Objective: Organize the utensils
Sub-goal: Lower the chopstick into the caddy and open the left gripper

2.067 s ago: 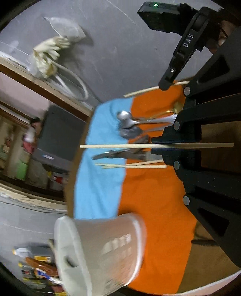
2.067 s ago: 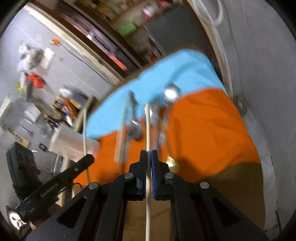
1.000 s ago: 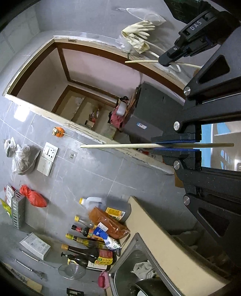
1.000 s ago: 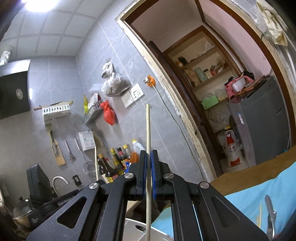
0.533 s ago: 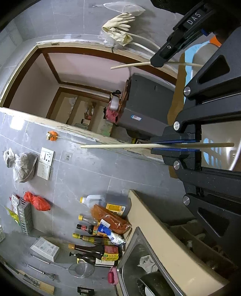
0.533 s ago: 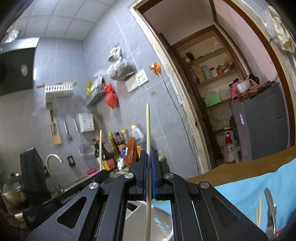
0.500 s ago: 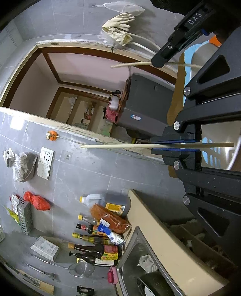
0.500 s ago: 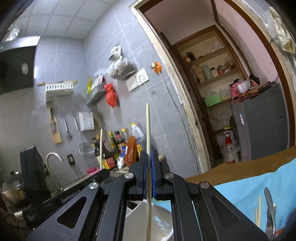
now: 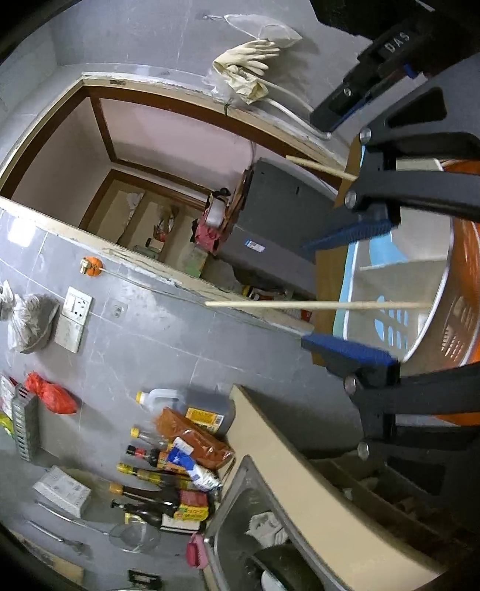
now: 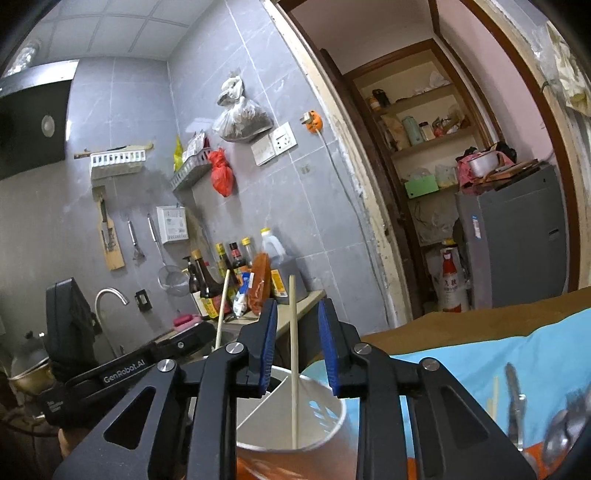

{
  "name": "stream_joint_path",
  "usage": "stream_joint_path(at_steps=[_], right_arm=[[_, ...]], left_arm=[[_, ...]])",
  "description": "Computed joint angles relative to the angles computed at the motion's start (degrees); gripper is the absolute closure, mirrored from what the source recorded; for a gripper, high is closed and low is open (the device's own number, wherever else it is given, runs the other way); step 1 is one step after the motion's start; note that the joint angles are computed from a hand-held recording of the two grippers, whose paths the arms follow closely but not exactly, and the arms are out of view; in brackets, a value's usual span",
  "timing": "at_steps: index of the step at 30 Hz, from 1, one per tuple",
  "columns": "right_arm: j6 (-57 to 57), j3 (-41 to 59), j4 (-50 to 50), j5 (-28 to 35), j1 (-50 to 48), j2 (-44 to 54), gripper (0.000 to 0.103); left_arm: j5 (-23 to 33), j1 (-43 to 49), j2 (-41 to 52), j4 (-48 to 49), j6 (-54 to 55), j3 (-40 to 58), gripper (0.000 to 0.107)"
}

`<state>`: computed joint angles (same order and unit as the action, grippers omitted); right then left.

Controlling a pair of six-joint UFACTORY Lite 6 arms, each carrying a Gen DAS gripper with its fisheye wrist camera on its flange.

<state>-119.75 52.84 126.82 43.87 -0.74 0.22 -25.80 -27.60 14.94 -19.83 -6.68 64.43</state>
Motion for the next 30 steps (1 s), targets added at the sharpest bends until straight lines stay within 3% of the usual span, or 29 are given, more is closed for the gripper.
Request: stream_joint_path(at_steps=[1, 5, 7, 9, 14, 20, 30], right_arm=[[1.4, -0.5, -1.1, -0.4, -0.8, -1.5, 0.078], [9.4, -2.2, -7.5, -3.3, -6.5, -8.0, 0.04], [14.1, -2.4, -12.3, -1.9, -11.0, -10.0, 0.034], [18.3, -2.3, -17.1, -0.8, -15.8, -12.0, 0.021], [23.1, -1.1, -26.8, 5.4, -30.1, -14.4, 0.0], [21.2, 2.1, -32.3, 11.8, -42.3, -11.8, 0.0], [14.3, 4.7, -35.7, 15.0, -51.3, -1.1, 0.0]], left_arm=[[0.2, -0.8, -0.7, -2.4, 2.2, 0.0, 0.052], [1.5, -6.7, -2.6, -22.9, 21.6, 3.4, 0.029], [-0.1, -10.3, -2.0, -34.0, 32.5, 6.1, 0.021], [-3.4, -14.4, -0.8, -44.4, 42.6, 9.4, 0.011], [-12.8, -23.8, 6.2, -59.1, 58.3, 20.1, 0.008], [-18.1, -31.3, 17.5, -65.2, 66.0, 33.8, 0.008], [-15.7, -33.1, 43.4, -86.1, 89.0, 66.3, 0.008]])
